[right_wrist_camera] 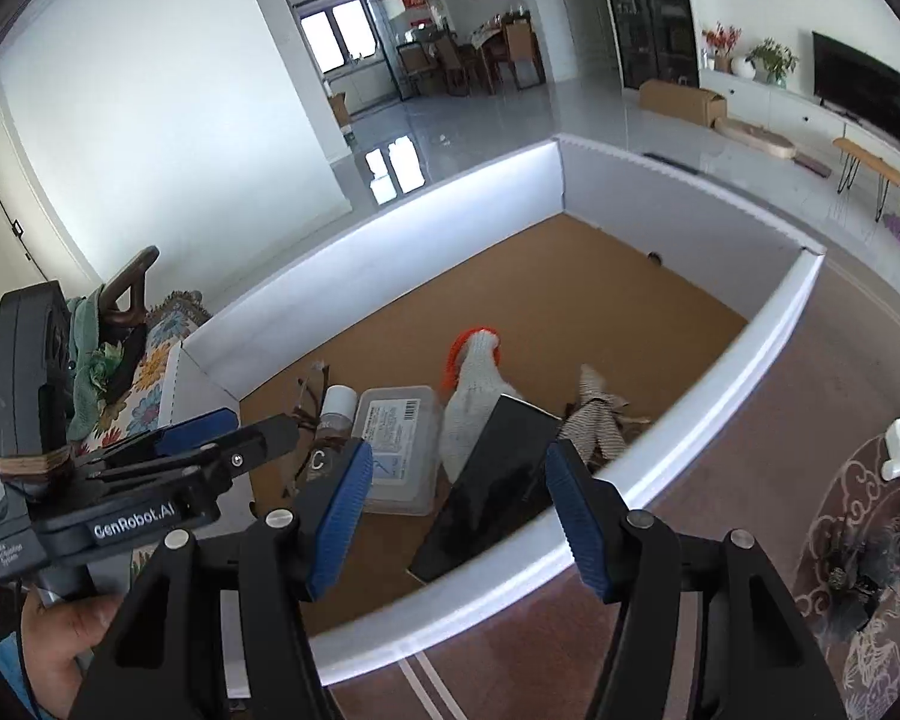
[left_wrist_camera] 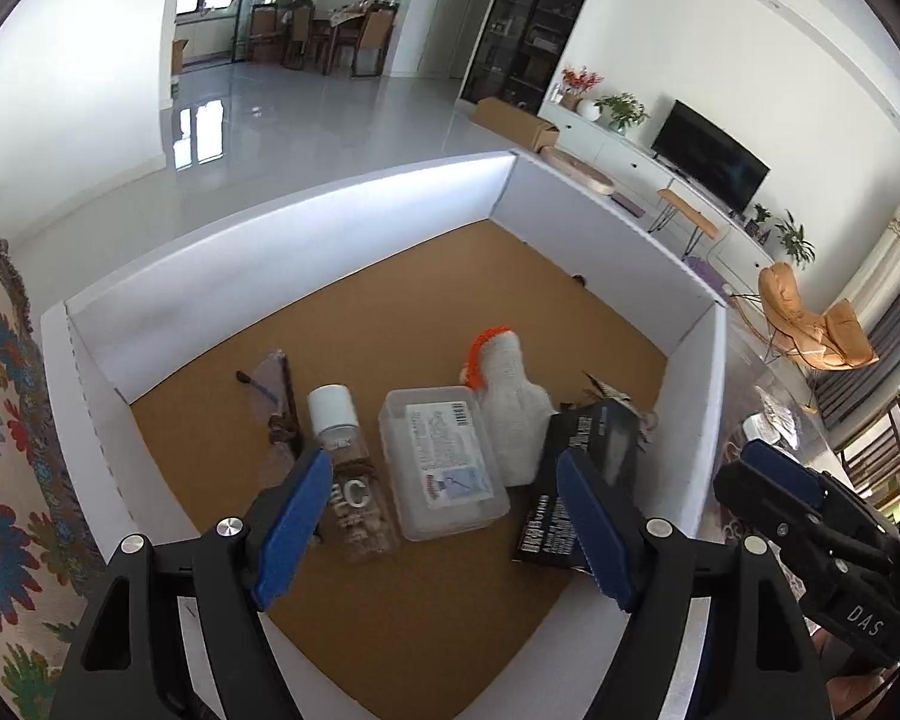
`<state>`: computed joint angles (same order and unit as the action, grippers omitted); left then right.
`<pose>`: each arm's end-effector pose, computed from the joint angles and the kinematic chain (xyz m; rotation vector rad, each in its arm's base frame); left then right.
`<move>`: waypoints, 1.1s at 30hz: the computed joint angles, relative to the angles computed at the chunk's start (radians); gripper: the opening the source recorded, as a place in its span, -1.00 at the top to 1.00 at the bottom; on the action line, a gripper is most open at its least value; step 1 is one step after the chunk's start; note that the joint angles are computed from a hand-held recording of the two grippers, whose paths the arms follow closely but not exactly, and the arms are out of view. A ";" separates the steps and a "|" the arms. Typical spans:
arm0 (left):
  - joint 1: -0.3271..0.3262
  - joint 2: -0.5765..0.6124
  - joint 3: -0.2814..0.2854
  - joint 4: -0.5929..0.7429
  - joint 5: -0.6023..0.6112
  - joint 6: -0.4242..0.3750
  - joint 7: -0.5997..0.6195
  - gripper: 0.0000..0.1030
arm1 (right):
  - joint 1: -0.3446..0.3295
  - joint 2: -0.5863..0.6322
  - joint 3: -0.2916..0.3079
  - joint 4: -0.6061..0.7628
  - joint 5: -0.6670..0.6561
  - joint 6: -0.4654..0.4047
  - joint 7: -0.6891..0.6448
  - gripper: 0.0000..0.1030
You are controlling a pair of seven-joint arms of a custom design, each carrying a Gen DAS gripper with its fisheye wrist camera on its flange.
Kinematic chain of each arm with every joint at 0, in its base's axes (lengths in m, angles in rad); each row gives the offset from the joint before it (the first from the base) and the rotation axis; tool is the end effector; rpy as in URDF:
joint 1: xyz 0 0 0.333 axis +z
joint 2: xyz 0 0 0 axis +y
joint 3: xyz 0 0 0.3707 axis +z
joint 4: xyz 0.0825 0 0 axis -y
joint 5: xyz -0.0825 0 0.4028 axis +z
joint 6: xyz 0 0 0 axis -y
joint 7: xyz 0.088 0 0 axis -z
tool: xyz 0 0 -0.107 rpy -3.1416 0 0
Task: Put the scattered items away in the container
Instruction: 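Carry the capsule jar and black box into the container and open both tools, then grasp the black tulle bow with the left tool while the right tool grasps the grey knit glove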
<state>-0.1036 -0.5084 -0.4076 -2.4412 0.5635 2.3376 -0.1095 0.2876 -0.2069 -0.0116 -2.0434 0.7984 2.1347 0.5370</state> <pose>0.3687 -0.2232 0.5525 -2.3599 0.8879 -0.6635 0.5054 0.1749 0.6229 -2.2519 0.6988 0.0398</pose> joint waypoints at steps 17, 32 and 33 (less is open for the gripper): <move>-0.197 0.734 -0.023 0.566 0.232 0.141 0.043 -0.89 | -0.288 0.016 -0.227 -0.273 -0.105 0.615 -0.264 -0.19; -0.381 1.152 0.236 1.223 0.102 -0.216 0.150 -0.90 | -0.354 0.042 -0.188 -0.199 -0.173 0.438 -0.162 -0.20; -0.385 1.180 0.243 1.263 0.074 -0.245 0.176 -0.90 | -0.352 0.035 -0.184 -0.211 -0.176 0.460 -0.168 -0.20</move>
<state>-0.4886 0.6719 -0.1651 -1.1780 0.6377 2.0928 0.0669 -0.0649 -0.1718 -0.1956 -2.2546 0.6224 2.5948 0.3692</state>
